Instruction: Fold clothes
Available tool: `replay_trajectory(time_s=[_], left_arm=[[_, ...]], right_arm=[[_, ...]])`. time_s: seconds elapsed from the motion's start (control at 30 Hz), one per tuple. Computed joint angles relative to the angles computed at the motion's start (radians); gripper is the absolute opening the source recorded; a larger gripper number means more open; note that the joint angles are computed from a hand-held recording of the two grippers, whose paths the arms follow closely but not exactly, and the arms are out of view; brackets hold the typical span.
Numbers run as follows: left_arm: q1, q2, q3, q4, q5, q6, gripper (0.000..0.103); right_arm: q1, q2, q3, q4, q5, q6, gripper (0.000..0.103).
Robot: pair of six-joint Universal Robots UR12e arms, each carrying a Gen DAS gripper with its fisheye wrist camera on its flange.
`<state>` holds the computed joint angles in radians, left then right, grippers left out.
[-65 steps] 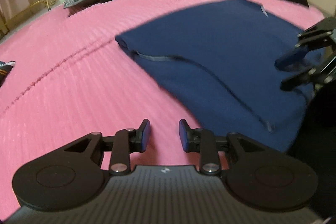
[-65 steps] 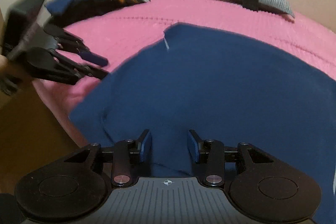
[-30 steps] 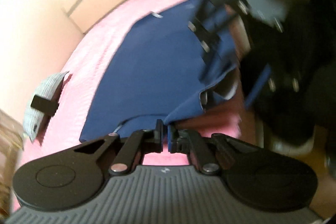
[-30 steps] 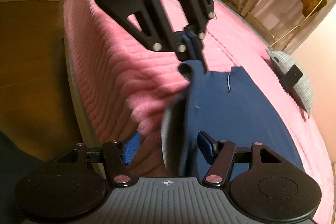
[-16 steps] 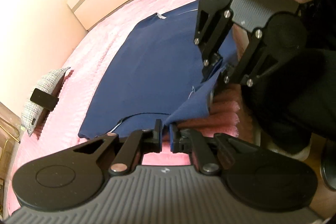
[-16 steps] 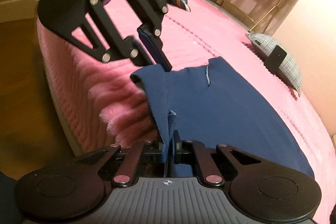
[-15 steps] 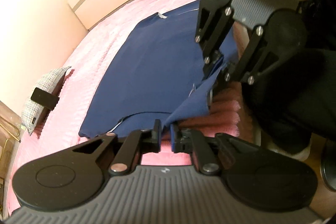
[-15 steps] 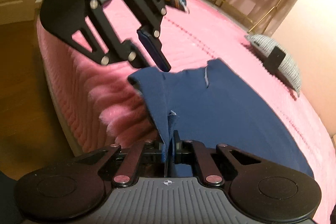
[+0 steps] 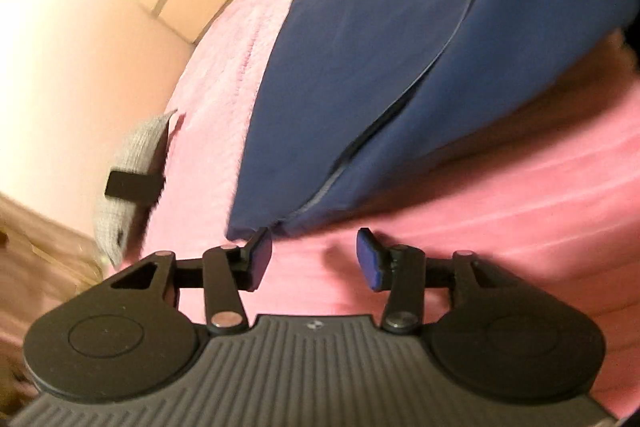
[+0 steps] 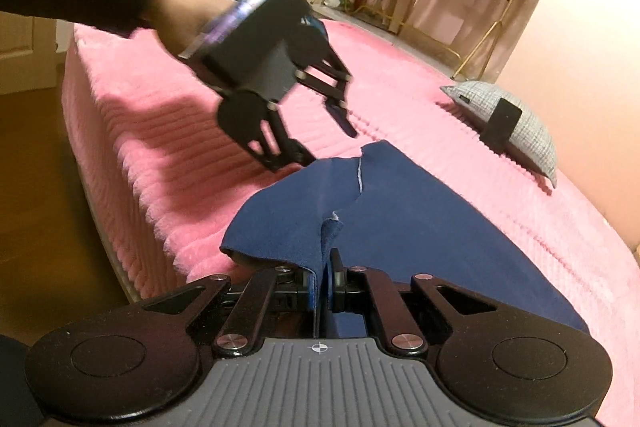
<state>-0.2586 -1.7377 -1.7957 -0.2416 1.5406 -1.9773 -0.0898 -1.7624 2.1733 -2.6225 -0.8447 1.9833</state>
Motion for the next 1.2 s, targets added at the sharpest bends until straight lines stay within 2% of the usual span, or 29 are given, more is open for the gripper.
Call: replay_trajectory(time_s=[0.23, 0.33, 0.37, 0.53, 0.73, 0.8, 0.9, 0.97, 1.07, 1.2], left_arm=[[0.019, -0.062, 0.068, -0.032, -0.057, 0.217, 0.04], [0.017, -0.073, 0.092, -0.063, -0.053, 0.268, 0.014], [0.013, -0.075, 0.098, -0.065, -0.047, 0.266, 0.011], [-0.015, -0.086, 0.146, -0.018, -0.03, 0.222, 0.007], [-0.082, -0.15, 0.295, 0.008, -0.053, 0.253, 0.007], [-0.113, -0.186, 0.364, -0.016, -0.062, 0.274, 0.007], [-0.156, -0.258, 0.479, -0.092, -0.071, 0.304, 0.007], [-0.18, -0.312, 0.559, -0.161, -0.077, 0.31, 0.007], [-0.2, -0.367, 0.623, -0.247, -0.085, 0.294, 0.008], [-0.22, -0.437, 0.708, -0.365, -0.098, 0.272, 0.008]], right_arm=[[-0.016, -0.004, -0.003, 0.019, 0.028, 0.023, 0.004], [-0.023, -0.003, -0.004, 0.015, 0.04, 0.051, 0.004], [-0.026, -0.004, -0.001, 0.004, 0.045, 0.068, 0.004], [-0.073, -0.017, 0.022, -0.077, 0.108, 0.234, 0.003], [-0.188, -0.044, 0.061, -0.247, 0.181, 0.507, 0.003], [-0.232, -0.046, 0.067, -0.288, 0.192, 0.609, 0.003], [-0.3, -0.034, 0.07, -0.294, 0.197, 0.761, 0.003], [-0.33, -0.016, 0.068, -0.285, 0.192, 0.843, 0.003], [-0.361, 0.015, 0.066, -0.253, 0.175, 0.94, 0.003], [-0.393, 0.031, 0.062, -0.185, 0.178, 0.999, 0.003]])
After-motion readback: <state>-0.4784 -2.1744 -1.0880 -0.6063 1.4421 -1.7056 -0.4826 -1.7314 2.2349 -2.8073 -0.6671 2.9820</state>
